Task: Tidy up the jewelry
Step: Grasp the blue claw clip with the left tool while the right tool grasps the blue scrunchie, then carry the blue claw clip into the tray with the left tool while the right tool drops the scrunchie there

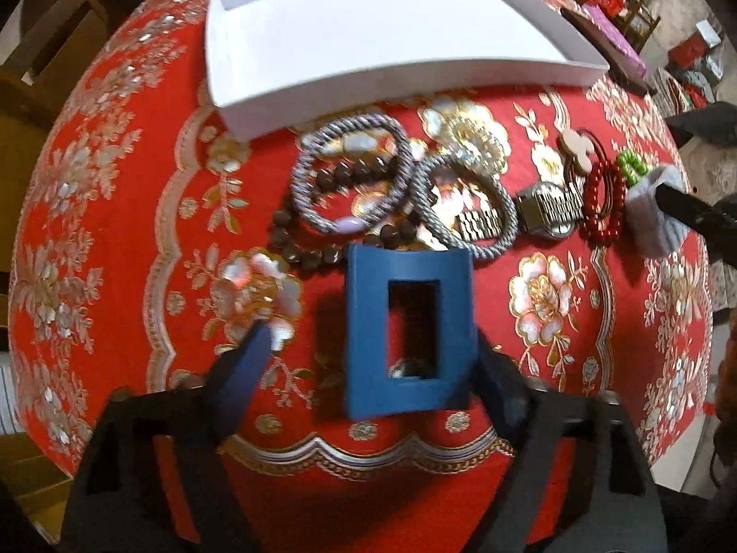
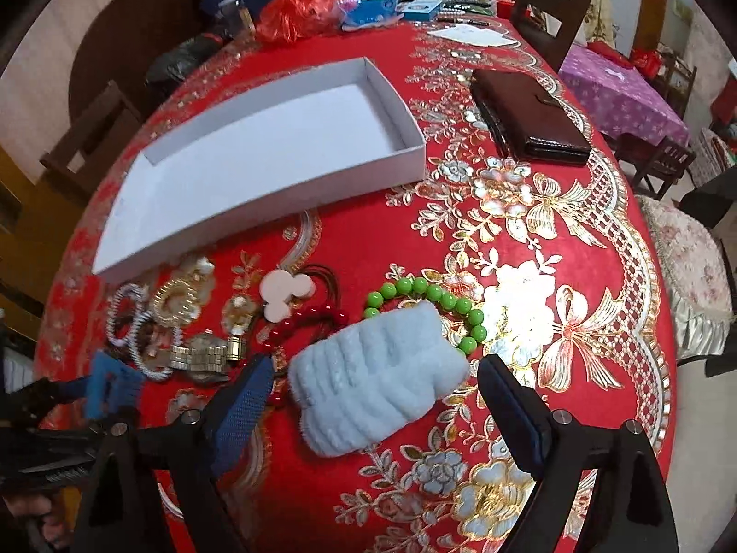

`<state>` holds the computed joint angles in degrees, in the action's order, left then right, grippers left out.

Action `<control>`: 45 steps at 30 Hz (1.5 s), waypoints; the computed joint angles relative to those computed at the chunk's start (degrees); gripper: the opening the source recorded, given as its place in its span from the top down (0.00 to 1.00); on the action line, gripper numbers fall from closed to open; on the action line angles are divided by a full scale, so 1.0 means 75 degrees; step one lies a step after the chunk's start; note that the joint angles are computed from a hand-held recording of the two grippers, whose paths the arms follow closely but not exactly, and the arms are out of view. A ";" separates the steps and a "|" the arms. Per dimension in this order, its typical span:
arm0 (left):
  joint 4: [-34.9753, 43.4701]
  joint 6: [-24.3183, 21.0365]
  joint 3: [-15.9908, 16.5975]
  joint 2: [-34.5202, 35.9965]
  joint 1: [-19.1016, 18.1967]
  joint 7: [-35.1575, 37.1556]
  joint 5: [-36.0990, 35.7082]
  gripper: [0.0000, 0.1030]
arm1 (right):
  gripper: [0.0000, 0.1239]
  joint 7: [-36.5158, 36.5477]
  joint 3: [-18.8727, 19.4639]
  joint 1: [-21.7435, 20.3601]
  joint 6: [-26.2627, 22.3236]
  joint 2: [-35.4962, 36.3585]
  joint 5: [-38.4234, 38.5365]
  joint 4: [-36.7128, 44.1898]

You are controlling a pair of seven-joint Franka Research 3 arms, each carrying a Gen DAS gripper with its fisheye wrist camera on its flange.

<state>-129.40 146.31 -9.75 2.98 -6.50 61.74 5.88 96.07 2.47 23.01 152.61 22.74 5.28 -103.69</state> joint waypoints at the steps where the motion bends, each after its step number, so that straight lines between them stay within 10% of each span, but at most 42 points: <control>1: -0.0122 0.0113 0.0010 -0.0093 0.0027 0.0081 -0.0102 0.38 | 0.46 -0.0131 0.0052 -0.0048 -0.0071 0.0032 0.0045 0.0018; 6: -0.0790 0.0677 0.0146 -0.0666 0.0160 0.1655 -0.2091 0.54 | 0.74 -0.0989 0.0517 -0.0523 0.0228 -0.0260 0.1096 -0.0420; 15: -0.1595 0.1554 0.0802 -0.1847 -0.0477 0.4008 -0.4148 0.55 | 0.76 -0.2551 0.1003 -0.0823 0.0624 -0.1286 0.3453 -0.1451; 37: 0.0204 0.1233 0.0284 -0.0522 0.0338 0.1289 -0.0282 0.55 | 0.76 -0.1598 0.0751 -0.0496 0.0829 -0.1262 0.3171 -0.1214; 45: 0.1085 0.0913 0.0232 0.0092 0.0482 0.1921 -0.1053 0.55 | 0.76 -0.1936 0.0867 -0.0517 0.0499 -0.0323 0.3285 0.0304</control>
